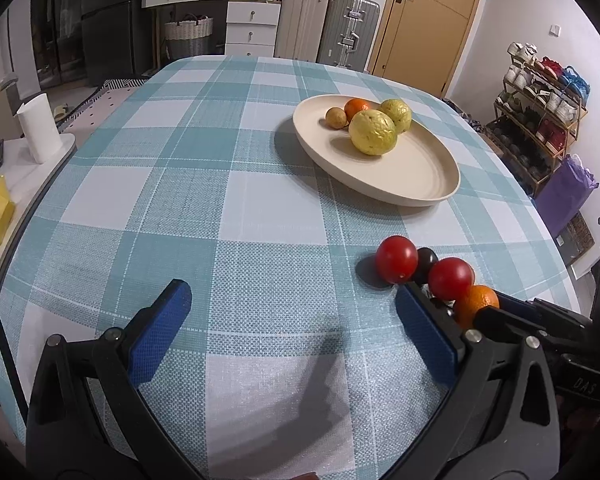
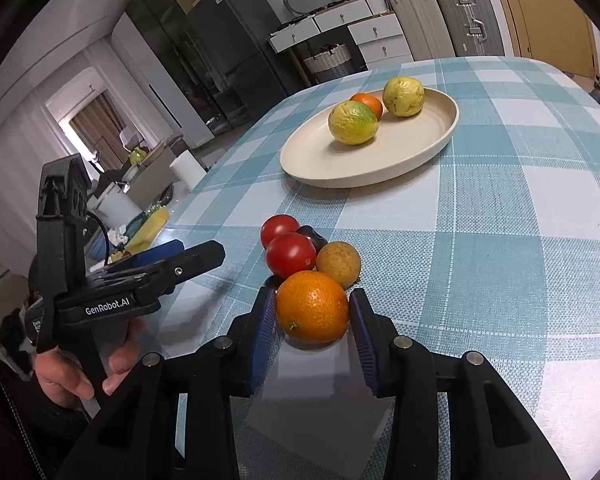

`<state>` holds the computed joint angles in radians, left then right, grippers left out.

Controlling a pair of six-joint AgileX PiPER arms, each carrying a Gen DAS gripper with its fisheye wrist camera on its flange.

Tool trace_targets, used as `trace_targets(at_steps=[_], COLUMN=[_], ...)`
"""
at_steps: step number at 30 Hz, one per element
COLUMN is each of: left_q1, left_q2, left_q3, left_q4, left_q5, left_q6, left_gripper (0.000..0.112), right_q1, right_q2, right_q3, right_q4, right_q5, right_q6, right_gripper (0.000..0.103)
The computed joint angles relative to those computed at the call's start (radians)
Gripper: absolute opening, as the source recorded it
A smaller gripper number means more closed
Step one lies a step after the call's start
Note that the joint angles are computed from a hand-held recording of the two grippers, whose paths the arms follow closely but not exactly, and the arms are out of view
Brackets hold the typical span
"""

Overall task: Organize fruits
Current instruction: 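Lower the right gripper onto the orange and close, then hold the orange in the right gripper while the left gripper grasps a red tomato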

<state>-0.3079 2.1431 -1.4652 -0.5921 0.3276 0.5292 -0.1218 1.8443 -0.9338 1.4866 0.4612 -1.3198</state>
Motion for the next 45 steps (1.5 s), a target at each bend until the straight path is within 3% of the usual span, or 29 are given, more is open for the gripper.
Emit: trace_targets(at_steps=[17, 25, 32, 40, 42, 45], left_q1=[-0.015, -0.020, -0.001, 0.001, 0.009, 0.030], left_q2=[0.008, 0.055, 0.131, 0.193, 0.206, 0.236], left_q3=[-0.045, -0.143, -0.270, -0.365, -0.379, -0.409], left_q4=[0.105, 0.078, -0.059, -0.086, -0.117, -0.196], left_q5=[0.009, 0.086, 0.236, 0.335, 0.353, 0.411], left_q6=[-0.128, -0.104, -0.009, 0.015, 0.032, 0.074], left_gripper=[0.102, 0.102, 0.099, 0.074, 0.057, 0.046], right_q1=[-0.073, -0.101, -0.115, -0.109, -0.108, -0.111], right_q2=[-0.037, -0.055, -0.082, -0.105, -0.104, -0.096], right_q3=[0.073, 0.094, 0.098, 0.103, 0.102, 0.096], right_q4=[0.199, 0.212, 0.190, 0.212, 0.213, 0.211], right_q5=[0.093, 0.086, 0.100, 0.118, 0.119, 0.123], right_q6=[-0.205, -0.225, -0.233, -0.267, -0.269, -0.264], right_gripper=[0.037, 0.037, 0.037, 0.037, 0.037, 0.037])
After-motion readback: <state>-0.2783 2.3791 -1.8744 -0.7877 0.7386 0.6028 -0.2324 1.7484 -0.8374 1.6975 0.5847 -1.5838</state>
